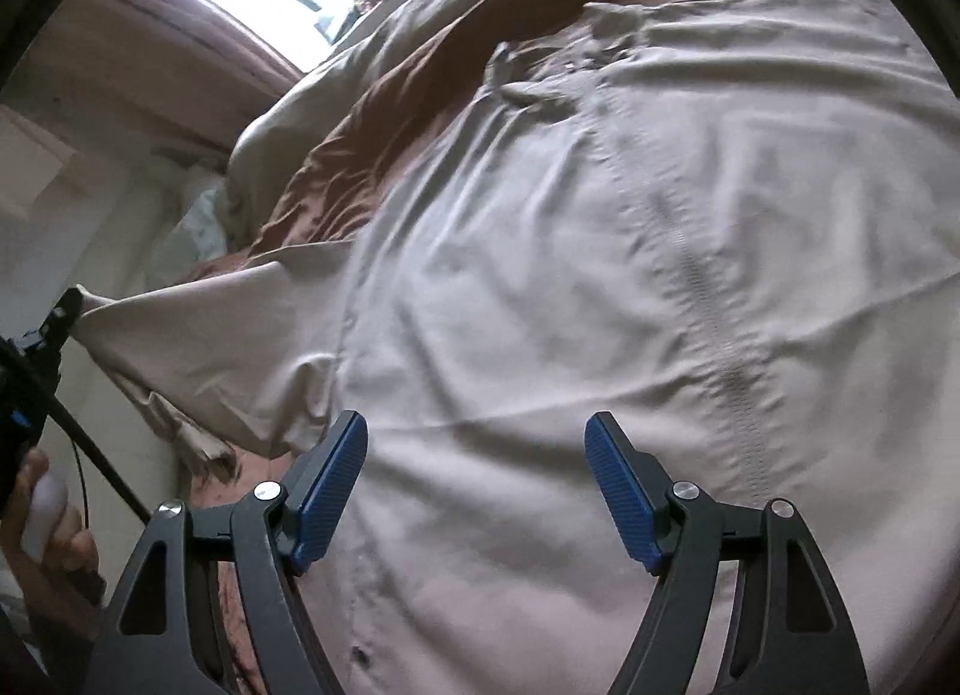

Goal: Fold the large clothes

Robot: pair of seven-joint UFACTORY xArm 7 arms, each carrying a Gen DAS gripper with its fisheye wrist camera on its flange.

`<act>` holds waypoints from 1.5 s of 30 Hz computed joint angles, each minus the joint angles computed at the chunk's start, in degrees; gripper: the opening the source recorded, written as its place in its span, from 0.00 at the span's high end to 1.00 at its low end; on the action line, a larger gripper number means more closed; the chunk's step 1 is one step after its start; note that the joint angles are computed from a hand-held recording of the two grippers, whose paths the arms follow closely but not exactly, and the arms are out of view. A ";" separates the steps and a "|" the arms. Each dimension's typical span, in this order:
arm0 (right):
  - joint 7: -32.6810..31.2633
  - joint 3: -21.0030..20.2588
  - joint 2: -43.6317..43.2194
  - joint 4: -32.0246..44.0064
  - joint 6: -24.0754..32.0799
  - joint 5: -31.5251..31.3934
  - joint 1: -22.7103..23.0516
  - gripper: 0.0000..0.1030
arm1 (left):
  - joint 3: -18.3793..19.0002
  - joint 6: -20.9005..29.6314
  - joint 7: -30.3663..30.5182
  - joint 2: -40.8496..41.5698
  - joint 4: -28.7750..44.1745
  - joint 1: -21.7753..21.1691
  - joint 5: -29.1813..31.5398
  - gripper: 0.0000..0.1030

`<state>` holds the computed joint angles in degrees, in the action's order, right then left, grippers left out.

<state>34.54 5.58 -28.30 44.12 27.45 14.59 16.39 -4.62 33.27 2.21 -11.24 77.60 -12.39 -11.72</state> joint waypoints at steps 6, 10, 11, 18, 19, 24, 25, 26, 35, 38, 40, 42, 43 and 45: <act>3.34 0.45 -0.16 1.24 0.13 -1.10 -1.54 0.28 | -1.62 1.65 0.66 1.66 0.33 -2.99 -3.02 0.98; 3.49 -0.31 -2.15 0.17 0.74 -0.96 -1.51 0.28 | -2.83 6.75 -0.50 3.60 1.04 -4.60 -4.13 0.97; 3.25 -0.72 -2.34 -0.17 0.52 -0.55 -1.34 0.28 | -2.75 8.65 -0.62 4.39 1.71 -4.81 -5.05 0.96; 1.86 -2.85 -4.46 -2.15 -0.68 1.86 -1.18 0.28 | -2.18 9.25 1.70 0.90 -4.83 -6.07 -15.01 0.17; 1.72 -2.90 -4.60 -2.24 -0.79 1.96 -1.24 0.28 | -1.81 9.15 1.75 -0.18 -5.74 -6.20 -16.24 0.17; 0.57 -1.52 -5.81 -1.87 -1.31 0.22 -1.49 0.28 | 0.47 9.60 2.99 -4.90 -8.35 -6.47 -20.50 0.17; -0.17 -0.99 -5.89 -1.53 -1.77 -0.41 -1.14 0.28 | 0.80 9.71 3.11 -6.56 -9.32 -6.30 -20.46 0.17; -0.69 -0.57 -5.89 -1.32 -2.10 -0.91 -0.86 0.28 | 0.73 9.60 2.48 -7.97 -10.18 -5.75 -19.11 0.17; -9.30 0.96 0.61 3.11 -4.25 -1.81 6.19 0.28 | 1.18 8.90 -5.29 -18.50 -20.31 1.30 -3.41 0.25; -11.88 2.43 4.27 6.03 -3.39 -2.66 7.02 0.28 | 2.97 8.26 -5.45 -20.36 -24.23 2.14 -2.20 0.35; -12.61 3.61 7.18 7.94 -2.41 -3.68 6.88 0.28 | 3.98 7.61 -5.23 -20.73 -26.35 2.51 -2.08 0.37; -11.16 5.66 10.04 10.17 -0.90 -6.88 5.23 0.28 | 5.12 7.22 -4.48 -21.19 -28.14 2.49 -2.58 0.39; -10.76 6.37 12.07 11.67 -0.15 -8.27 4.85 0.28 | 5.85 6.89 -3.69 -21.55 -29.27 2.40 -3.02 0.41; -11.22 6.87 15.18 14.02 0.95 -9.49 5.22 0.28 | 6.62 6.73 -2.80 -21.92 -30.58 2.70 -3.34 0.42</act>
